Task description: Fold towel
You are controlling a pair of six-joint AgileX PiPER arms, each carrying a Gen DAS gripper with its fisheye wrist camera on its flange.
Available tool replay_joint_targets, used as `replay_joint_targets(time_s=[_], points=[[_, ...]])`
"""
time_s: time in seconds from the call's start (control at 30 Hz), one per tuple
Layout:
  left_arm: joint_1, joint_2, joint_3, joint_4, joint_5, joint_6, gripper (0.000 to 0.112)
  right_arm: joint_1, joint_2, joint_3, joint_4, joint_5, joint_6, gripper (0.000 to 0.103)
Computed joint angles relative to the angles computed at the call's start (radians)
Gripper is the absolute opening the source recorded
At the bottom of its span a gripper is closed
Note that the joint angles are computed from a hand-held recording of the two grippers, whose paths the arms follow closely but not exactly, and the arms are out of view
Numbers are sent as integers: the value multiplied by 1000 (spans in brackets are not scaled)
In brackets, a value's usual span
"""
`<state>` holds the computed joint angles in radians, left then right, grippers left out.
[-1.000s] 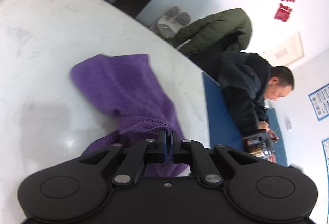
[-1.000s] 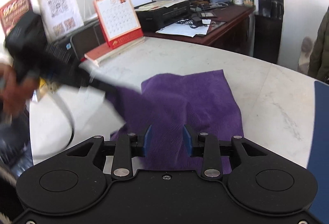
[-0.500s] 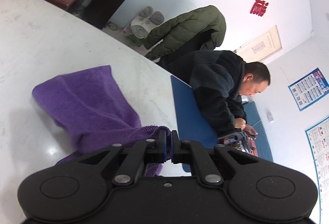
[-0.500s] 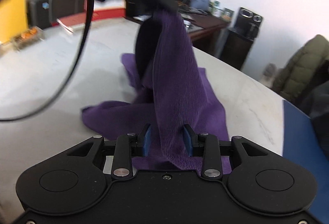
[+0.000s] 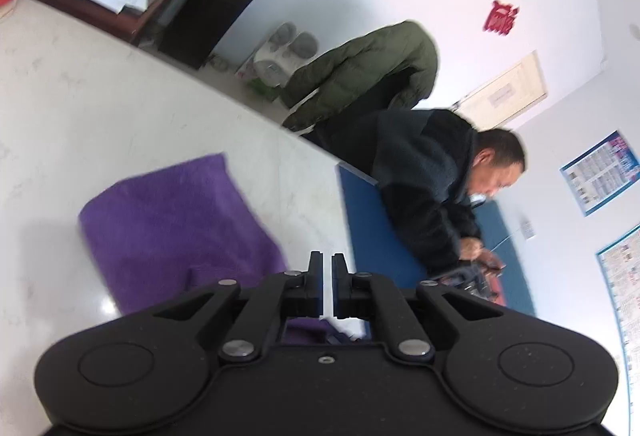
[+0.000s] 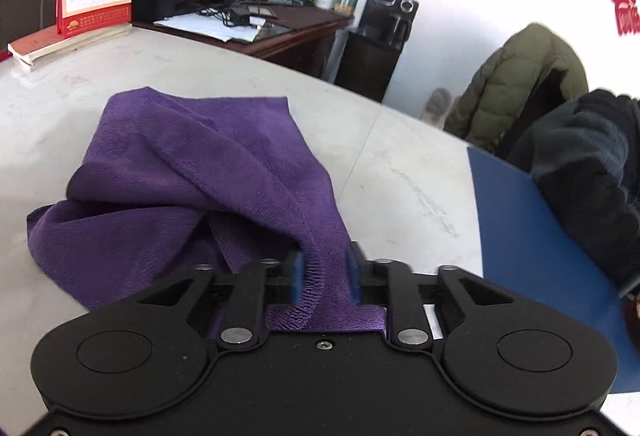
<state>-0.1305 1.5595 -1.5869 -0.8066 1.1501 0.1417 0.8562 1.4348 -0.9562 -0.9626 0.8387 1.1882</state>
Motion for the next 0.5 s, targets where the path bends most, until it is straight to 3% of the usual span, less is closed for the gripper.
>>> replay_joint_targets(time_s=[0.13,0.3,0.5], points=[[-86,-73,127,237,-128,102,11,-43,-49,32,60,-78,-38,12],[-238,-124,282,519,-291,345,20,-126,-111,55,221,-153,-166,12],[-323,-76,372,615,-506,652,25,-206,-118,19,380,-181,-354,12]])
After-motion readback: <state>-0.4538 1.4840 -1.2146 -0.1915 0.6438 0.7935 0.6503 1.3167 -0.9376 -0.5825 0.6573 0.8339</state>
